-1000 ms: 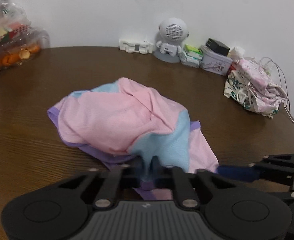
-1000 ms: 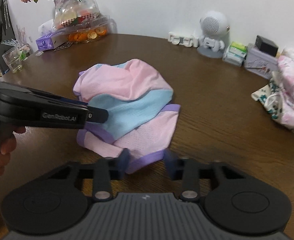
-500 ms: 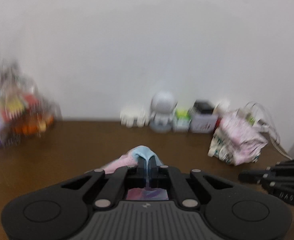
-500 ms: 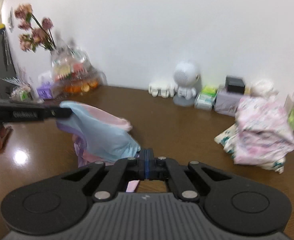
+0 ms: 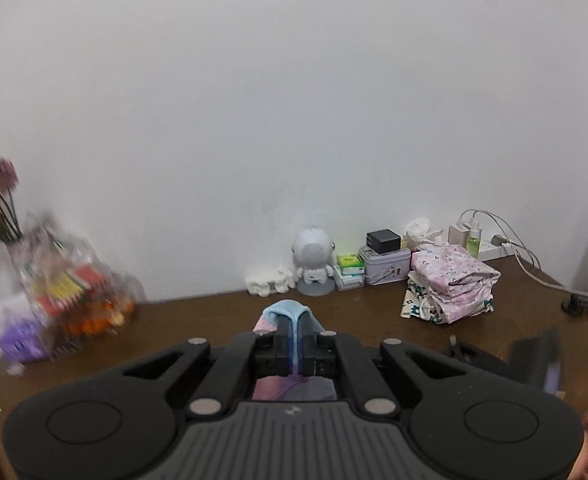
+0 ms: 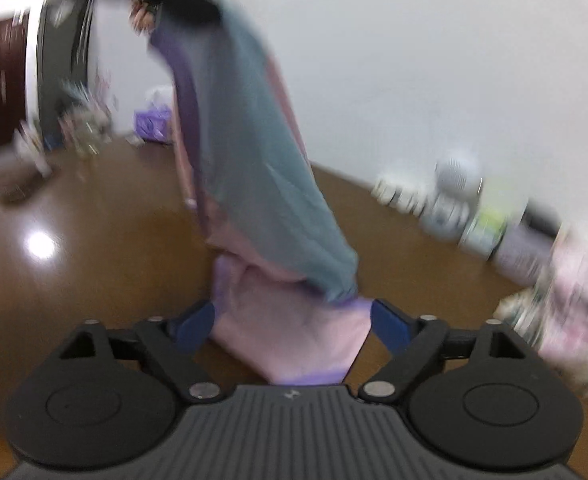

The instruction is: Fold clothes

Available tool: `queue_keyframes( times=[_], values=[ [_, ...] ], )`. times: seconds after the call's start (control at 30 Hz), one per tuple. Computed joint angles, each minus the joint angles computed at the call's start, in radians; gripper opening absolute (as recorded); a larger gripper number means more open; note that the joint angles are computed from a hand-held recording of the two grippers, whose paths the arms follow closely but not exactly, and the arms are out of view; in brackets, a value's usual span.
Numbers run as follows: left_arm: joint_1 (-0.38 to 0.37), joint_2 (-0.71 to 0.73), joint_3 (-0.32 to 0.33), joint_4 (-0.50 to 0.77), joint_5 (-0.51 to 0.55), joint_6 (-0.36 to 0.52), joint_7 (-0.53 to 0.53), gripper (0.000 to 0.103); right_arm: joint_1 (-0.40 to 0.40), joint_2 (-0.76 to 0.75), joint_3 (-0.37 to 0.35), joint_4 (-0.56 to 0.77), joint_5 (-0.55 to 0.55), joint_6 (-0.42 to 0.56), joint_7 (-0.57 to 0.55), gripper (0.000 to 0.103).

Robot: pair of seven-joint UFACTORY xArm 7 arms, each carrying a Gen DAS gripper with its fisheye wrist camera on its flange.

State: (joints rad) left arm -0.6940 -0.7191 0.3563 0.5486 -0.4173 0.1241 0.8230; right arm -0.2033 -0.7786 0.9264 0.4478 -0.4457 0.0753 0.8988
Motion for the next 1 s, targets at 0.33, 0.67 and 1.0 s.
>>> queue_keyframes(
  times=[0.33,0.67,1.0],
  values=[
    [0.047,-0.131,0.123,-0.043,0.079,-0.109,0.04,0.001,-0.106,0.136,0.085,0.082,-0.037,0.099,0.039,0.102],
    [0.166,-0.111,0.264,-0.016,0.13,-0.076,0.032,0.001,-0.087,0.23,-0.035,-0.056,0.014,-0.15,0.118,0.059],
    [0.18,-0.1,0.3,0.008,0.068,-0.033,0.082,0.001,0.344,0.117,-0.388,-0.16,0.173,-0.076,-0.03,0.004]
  ],
)
